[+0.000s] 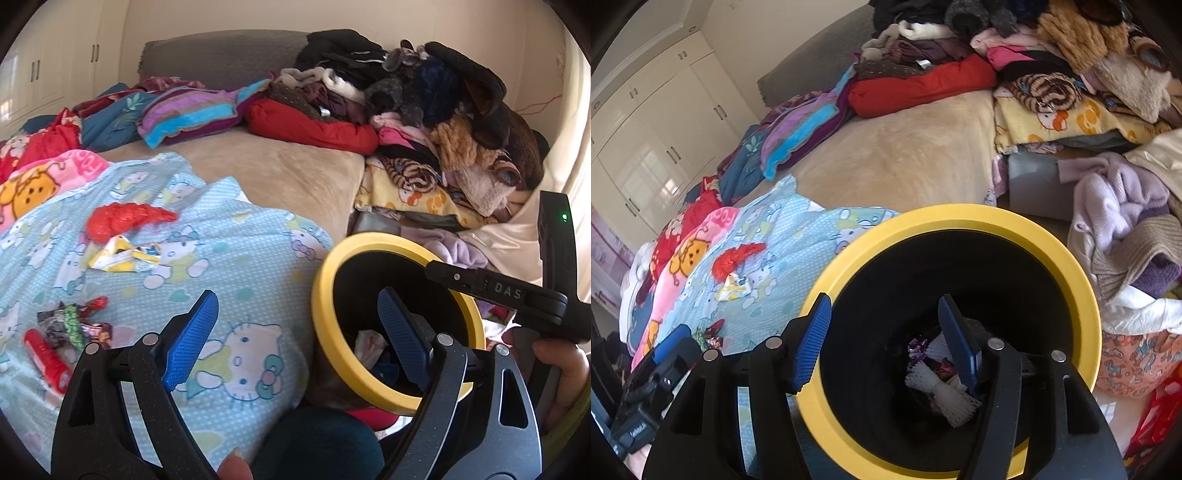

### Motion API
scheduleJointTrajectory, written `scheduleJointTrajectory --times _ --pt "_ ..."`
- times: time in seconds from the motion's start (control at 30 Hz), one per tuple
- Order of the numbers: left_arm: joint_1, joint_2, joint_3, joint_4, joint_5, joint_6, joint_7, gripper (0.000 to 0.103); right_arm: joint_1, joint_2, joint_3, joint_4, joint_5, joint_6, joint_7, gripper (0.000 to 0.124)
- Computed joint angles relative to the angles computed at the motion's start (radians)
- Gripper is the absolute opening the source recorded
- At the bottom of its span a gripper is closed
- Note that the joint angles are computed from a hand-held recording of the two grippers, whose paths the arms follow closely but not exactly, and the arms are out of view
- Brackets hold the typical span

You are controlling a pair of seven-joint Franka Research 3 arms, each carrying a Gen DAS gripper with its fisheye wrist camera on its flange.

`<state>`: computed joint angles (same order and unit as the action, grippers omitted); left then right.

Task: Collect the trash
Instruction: 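Move both open tools back over the trash on the sheet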

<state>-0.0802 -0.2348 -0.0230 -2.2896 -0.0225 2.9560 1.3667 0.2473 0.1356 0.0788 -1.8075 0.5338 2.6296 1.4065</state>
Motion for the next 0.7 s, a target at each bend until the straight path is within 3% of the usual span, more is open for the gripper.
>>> scheduleJointTrajectory --times 0.23,0.7 --pt "0.061 -0.032 -0.018 -0.022 0.068 0.016 -0.086 0.08 0.014 -0.005 0.013 0.001 0.012 0.004 -0.035 0.059" --pt "0.134 -0.091 0.001 -0.066 0.151 0.039 -0.207 0.08 0.051 -0.031 0.042 0.0 0.12 0.022 -0.204 0.061"
